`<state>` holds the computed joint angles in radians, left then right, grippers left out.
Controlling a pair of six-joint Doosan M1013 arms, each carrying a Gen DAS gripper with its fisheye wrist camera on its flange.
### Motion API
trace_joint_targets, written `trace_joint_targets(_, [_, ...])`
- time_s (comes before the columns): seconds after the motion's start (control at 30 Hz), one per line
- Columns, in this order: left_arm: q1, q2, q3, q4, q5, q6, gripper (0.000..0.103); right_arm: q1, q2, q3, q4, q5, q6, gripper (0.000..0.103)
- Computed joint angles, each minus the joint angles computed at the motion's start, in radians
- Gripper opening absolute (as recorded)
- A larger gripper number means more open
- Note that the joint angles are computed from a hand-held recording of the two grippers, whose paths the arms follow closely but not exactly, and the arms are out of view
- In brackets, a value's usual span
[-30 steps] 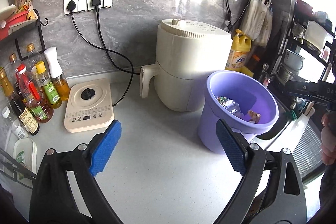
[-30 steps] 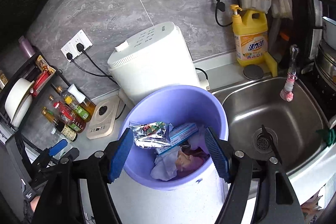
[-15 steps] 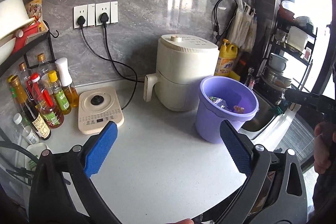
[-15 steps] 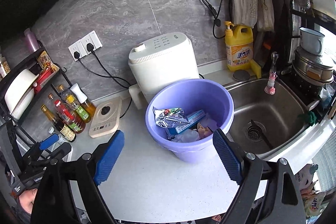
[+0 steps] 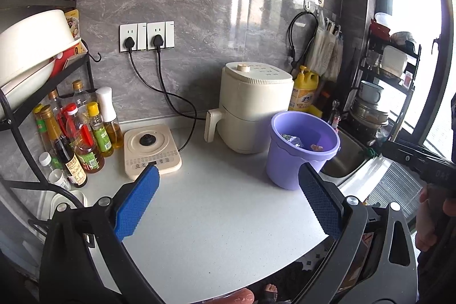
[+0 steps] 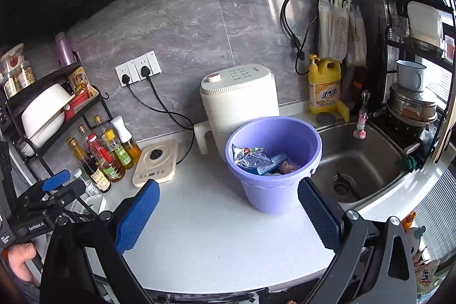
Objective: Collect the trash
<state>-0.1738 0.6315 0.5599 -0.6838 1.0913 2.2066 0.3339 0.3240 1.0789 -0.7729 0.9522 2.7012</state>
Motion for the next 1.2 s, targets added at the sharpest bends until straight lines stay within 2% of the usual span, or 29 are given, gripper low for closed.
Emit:
trace_joint_targets(0.27, [0.013, -0.028, 0.050, -0.024, -0.043, 0.013, 0.097, 0.040, -0.021, 0.042, -0.071, -0.003, 0.089, 0.095])
trace_joint_targets(0.87, [0.037, -0.045, 0.080, -0.047, -0.063, 0.017, 0.097, 0.055, 0.007, -0.002, -0.022, 0.017, 0.000, 0.095])
trace_joint_targets(1.2, [0.045, -0.039, 0.070, -0.038, -0.054, 0.005, 0.097, 0.063, 0.021, -0.019, -0.020, 0.018, -0.003, 0.095])
